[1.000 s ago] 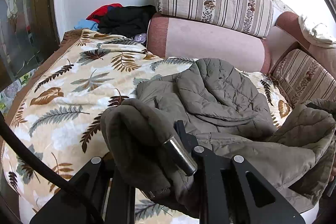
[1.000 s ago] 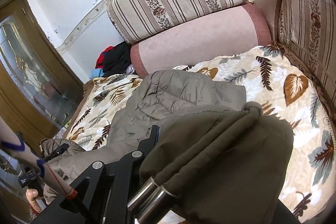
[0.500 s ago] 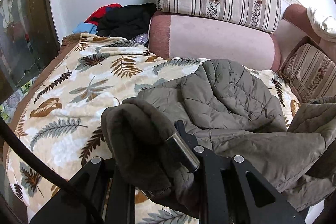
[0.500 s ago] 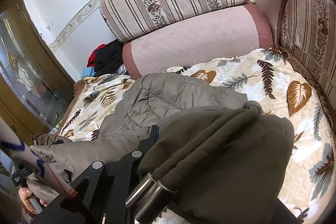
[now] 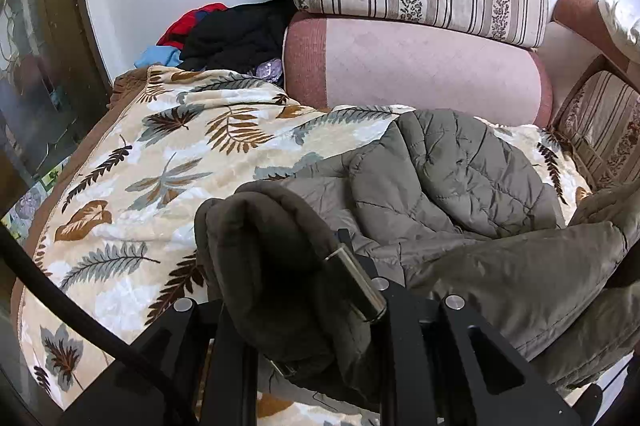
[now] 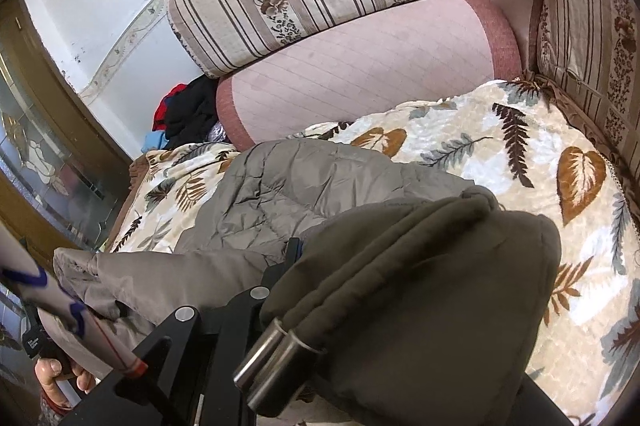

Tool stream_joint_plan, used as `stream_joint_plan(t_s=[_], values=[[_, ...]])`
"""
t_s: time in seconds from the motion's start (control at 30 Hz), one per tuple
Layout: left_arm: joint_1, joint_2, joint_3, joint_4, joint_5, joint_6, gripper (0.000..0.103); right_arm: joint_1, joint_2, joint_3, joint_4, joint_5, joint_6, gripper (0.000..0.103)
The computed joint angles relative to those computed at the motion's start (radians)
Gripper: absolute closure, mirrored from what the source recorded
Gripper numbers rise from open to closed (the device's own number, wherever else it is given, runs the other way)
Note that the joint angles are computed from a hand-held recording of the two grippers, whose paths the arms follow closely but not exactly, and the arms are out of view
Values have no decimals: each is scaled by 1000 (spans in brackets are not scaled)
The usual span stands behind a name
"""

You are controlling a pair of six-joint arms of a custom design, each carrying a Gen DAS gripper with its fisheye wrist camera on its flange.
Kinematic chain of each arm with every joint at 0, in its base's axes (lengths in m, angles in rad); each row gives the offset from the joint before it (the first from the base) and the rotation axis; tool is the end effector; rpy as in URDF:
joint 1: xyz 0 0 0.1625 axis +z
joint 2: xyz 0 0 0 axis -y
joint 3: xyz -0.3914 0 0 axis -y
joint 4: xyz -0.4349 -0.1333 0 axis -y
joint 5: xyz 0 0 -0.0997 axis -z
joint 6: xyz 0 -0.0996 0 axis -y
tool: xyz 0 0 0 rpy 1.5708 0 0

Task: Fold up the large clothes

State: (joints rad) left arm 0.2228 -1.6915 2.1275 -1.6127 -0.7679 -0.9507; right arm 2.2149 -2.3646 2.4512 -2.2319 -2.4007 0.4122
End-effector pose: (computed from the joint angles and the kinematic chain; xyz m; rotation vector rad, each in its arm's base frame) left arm -0.3571 -0.2910 0.2652 0.6649 2.2849 -0.7248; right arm 0.2126 -0.1835 0.3971 -0.0332 -2.4694 1.1686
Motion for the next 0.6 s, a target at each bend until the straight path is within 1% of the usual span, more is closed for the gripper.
stream_joint_plan(t_s=[0.37,0.6], values=[[77,120,-42,-93,29,100,86,-112,15,12,-91,38,-91,85],[115,182,-59,-133,56,139,86,-199,36,14,-152,70,-148,84]])
